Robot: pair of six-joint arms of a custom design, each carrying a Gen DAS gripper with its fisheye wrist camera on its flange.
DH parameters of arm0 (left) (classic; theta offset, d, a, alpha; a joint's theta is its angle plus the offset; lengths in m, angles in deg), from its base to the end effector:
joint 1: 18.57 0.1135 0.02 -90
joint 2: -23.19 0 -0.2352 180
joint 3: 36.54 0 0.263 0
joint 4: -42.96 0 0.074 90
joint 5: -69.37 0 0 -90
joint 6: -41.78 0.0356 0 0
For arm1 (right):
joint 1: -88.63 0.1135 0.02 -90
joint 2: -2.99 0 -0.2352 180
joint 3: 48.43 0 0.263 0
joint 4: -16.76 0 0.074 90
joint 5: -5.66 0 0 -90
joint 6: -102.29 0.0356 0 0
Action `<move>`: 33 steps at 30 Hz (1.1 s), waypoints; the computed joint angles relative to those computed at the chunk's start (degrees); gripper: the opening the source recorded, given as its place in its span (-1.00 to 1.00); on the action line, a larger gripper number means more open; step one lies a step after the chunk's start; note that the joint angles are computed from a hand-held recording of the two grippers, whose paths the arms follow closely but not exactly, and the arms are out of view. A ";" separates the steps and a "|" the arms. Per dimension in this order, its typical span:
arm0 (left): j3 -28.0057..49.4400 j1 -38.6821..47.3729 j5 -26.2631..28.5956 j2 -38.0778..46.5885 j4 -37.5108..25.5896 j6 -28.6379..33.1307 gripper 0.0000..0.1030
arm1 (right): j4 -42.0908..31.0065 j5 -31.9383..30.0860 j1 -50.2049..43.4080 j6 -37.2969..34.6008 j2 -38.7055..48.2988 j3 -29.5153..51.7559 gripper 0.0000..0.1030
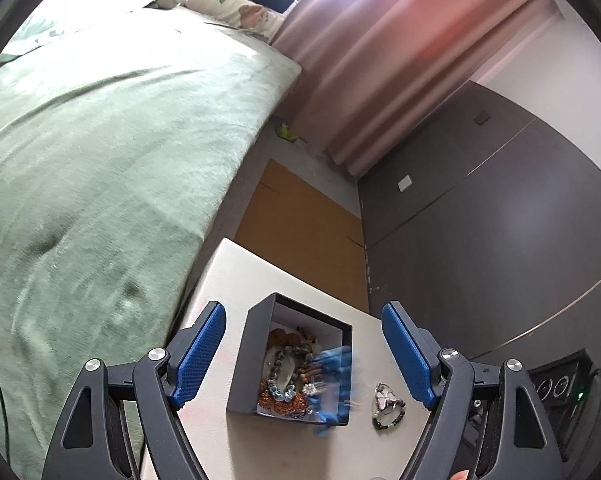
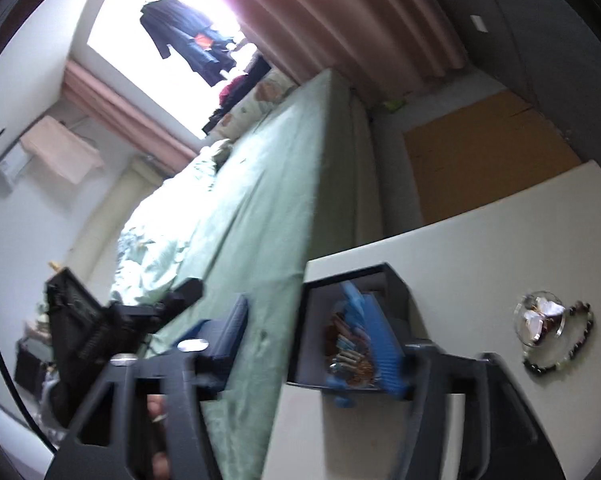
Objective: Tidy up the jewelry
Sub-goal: 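Lower both bracelets into the black box and open both grippers, then move the left gripper over the silver hoop earring and close on it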
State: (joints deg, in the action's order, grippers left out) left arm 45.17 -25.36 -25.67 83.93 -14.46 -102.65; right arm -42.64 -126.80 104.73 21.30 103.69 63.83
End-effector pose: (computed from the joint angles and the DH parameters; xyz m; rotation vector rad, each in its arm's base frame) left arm 0.2374 -0.0251 0.3478 -0.9538 2.0370 -0.4926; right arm 0.3667 0.1309 0.3230 -0.4994 2.3370 1.0942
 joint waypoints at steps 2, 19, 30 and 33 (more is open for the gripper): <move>0.28 -0.34 -0.05 0.28 0.00 -0.05 0.57 | -0.76 0.47 -0.47 -1.11 -0.11 -0.01 0.22; 7.66 -10.54 -4.61 9.54 0.86 0.90 0.57 | -8.29 1.05 -13.90 -6.69 0.81 7.27 0.60; 19.97 -21.44 -11.45 22.58 -1.60 5.71 0.57 | -16.66 -1.28 -21.43 -11.37 6.05 16.84 0.73; 21.94 -23.15 -11.56 25.30 -1.11 6.42 0.67 | -18.58 -2.72 -23.68 -12.07 7.60 19.40 0.81</move>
